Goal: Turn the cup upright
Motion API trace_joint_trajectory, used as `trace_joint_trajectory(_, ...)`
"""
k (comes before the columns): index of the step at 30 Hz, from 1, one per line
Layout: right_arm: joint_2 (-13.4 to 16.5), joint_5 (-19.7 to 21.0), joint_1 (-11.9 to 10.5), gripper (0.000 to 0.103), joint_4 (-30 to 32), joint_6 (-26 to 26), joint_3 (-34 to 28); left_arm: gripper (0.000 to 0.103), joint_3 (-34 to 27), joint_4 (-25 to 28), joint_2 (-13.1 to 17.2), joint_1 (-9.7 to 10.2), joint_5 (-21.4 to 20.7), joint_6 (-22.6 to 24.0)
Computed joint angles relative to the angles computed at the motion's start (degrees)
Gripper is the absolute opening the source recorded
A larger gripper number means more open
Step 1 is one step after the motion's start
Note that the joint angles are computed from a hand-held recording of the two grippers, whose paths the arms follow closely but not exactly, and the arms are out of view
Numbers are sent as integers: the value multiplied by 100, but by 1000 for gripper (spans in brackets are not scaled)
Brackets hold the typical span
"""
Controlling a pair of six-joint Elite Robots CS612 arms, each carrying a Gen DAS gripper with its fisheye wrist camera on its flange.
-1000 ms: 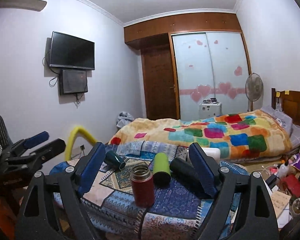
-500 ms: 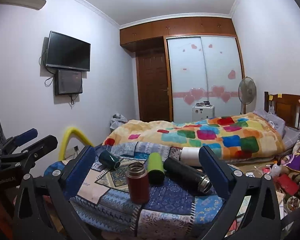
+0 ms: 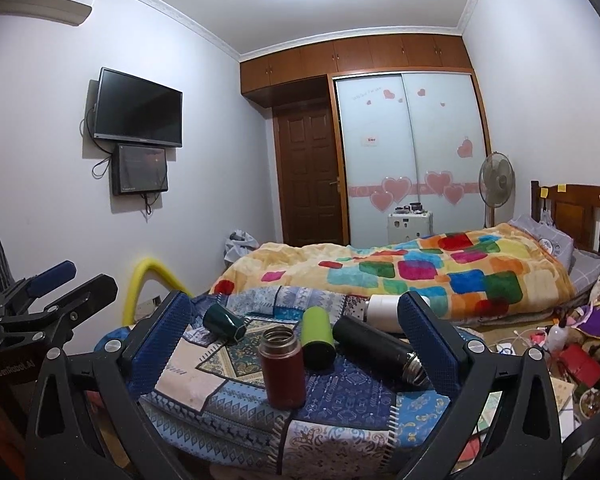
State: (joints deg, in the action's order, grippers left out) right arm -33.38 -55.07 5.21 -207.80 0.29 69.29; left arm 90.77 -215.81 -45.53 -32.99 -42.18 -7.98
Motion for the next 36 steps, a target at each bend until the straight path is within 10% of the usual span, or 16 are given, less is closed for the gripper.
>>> trace_joint_trajectory(36, -19, -42, 6, 103, -41, 28, 3, 103, 5, 119, -11, 66, -306, -128)
